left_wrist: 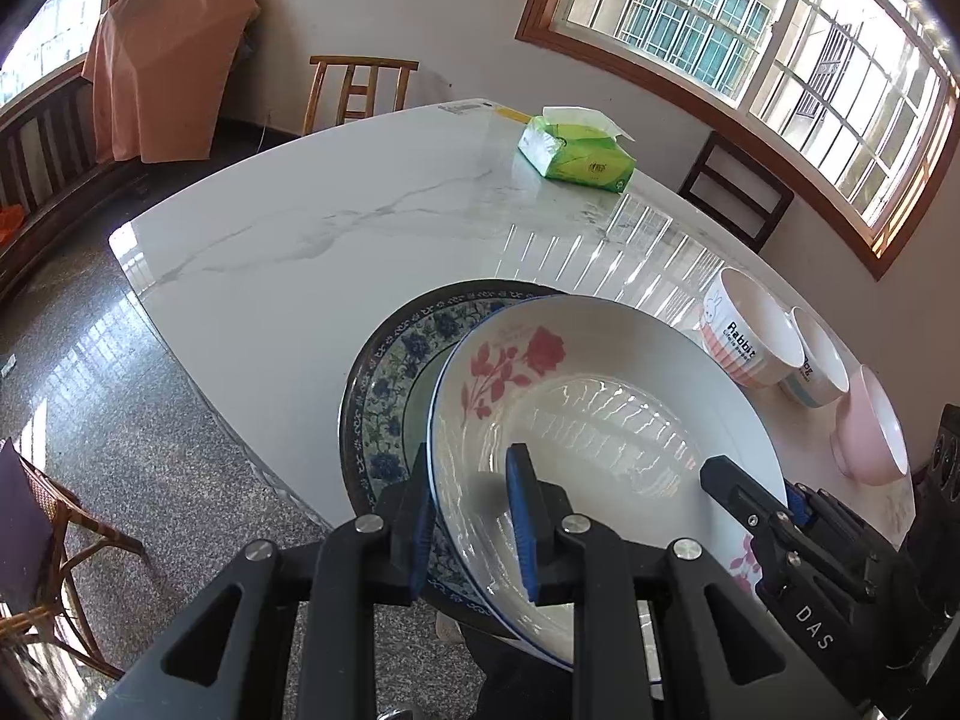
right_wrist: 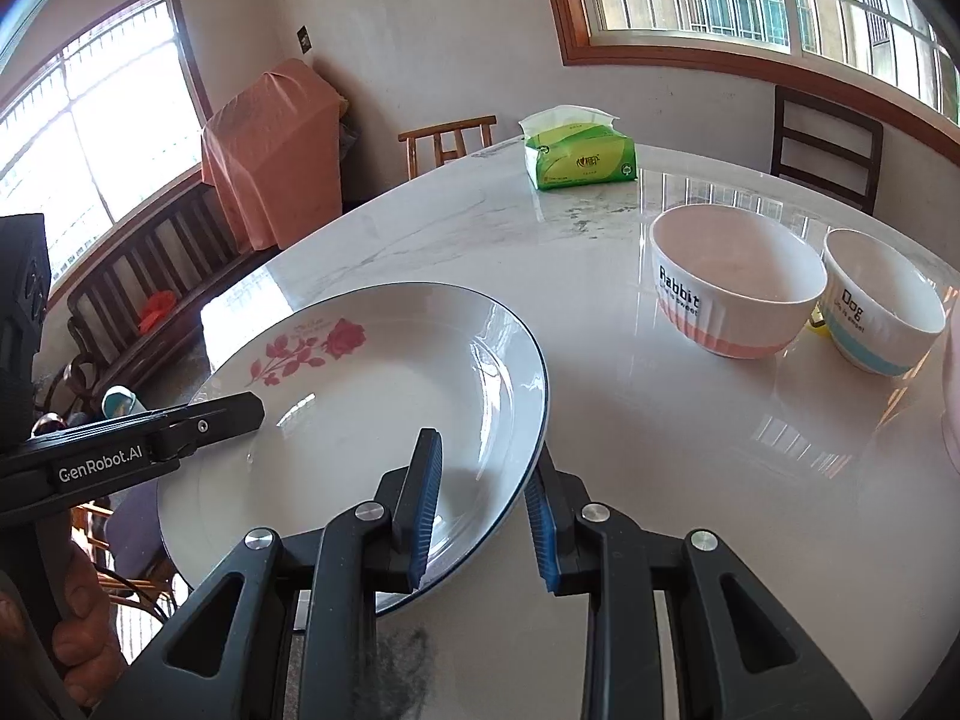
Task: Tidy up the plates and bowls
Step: 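Lower the pink-flowered plate onto the stack and open both grippers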
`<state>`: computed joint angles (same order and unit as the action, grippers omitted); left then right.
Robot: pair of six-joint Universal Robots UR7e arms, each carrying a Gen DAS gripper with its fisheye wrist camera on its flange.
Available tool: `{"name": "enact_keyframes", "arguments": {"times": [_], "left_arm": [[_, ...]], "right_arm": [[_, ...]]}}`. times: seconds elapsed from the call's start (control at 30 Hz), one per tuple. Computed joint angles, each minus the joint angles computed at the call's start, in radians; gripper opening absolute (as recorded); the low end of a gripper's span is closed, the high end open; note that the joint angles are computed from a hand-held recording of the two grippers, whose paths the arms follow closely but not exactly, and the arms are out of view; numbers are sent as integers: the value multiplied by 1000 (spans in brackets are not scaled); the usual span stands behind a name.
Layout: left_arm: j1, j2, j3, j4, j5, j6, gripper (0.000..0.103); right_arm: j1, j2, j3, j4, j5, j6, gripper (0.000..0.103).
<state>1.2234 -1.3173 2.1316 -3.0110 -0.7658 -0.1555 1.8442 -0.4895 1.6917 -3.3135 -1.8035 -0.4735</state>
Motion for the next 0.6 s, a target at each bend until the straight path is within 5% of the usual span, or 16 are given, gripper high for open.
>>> {"name": "enact_keyframes", "arguments": {"times": [0.6], "left_arm": [[39,9,-22,2,-8,1,21]], "right_arm": [[17,50,-58,26,-14,-17,26]]}}
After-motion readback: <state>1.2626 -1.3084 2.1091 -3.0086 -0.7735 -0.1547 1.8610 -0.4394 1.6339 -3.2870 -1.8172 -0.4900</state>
